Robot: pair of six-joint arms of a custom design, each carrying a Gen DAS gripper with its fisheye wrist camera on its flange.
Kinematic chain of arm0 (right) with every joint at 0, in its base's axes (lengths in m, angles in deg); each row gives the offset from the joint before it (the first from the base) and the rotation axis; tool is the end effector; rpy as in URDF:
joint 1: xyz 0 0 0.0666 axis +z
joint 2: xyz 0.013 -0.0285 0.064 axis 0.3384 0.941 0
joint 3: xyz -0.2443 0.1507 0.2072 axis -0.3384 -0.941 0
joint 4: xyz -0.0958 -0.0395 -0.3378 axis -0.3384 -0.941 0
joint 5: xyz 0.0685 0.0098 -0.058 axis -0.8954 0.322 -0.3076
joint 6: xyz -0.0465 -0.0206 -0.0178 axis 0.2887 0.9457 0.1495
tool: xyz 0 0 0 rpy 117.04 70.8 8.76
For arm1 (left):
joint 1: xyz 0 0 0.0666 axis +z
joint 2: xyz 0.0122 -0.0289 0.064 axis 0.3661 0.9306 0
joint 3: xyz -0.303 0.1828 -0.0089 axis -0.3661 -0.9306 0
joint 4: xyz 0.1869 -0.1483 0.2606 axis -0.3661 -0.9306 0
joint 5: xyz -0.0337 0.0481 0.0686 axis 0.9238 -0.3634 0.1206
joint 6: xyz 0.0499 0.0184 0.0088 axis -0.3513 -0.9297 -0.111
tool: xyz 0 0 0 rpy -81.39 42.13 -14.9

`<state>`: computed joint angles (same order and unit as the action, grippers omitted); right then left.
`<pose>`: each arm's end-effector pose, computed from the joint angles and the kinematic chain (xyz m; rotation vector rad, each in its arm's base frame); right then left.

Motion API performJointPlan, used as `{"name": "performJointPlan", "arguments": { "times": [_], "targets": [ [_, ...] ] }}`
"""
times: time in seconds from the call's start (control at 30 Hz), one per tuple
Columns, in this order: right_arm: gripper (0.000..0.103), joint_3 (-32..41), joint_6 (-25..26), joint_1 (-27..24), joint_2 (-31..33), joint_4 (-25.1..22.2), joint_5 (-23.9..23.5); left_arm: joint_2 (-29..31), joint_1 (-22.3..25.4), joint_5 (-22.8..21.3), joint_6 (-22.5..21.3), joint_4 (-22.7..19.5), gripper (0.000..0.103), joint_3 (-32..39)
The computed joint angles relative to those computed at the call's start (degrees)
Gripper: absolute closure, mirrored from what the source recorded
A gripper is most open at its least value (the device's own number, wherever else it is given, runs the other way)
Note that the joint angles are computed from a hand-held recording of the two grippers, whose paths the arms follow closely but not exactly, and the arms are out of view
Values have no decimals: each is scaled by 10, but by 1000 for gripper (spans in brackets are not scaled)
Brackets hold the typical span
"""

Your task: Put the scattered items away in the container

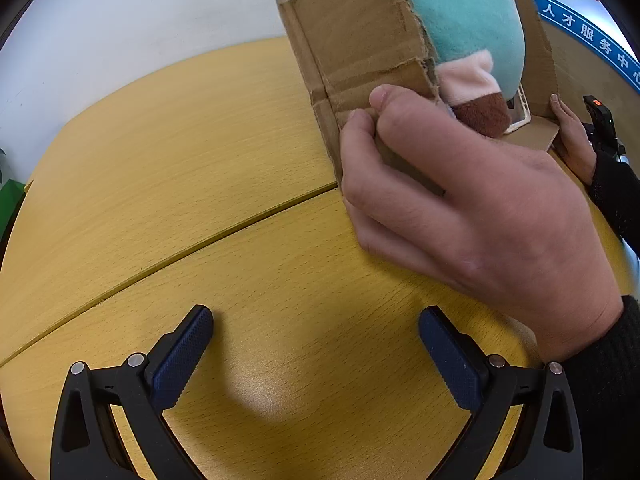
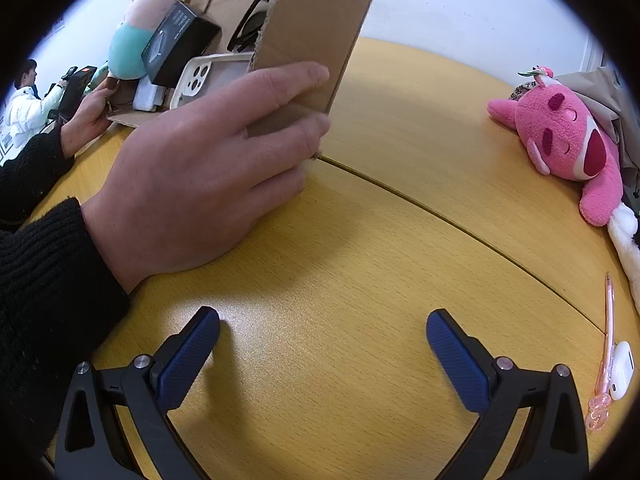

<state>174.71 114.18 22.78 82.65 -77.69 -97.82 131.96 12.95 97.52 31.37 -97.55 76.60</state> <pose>0.5880 0.0407 0.2797 -0.7178 2.4245 0.2275 0.6448 -0.1057 0.2663 0.6713 2.4318 -0.2431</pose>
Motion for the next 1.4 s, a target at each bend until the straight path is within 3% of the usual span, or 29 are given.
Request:
{"name": "performJointPlan", "arguments": {
  "times": [1.4],
  "targets": [
    [0,-3,-3,3,-2,2,2,20,0,0,-1,-10,0,29]
  ]
}}
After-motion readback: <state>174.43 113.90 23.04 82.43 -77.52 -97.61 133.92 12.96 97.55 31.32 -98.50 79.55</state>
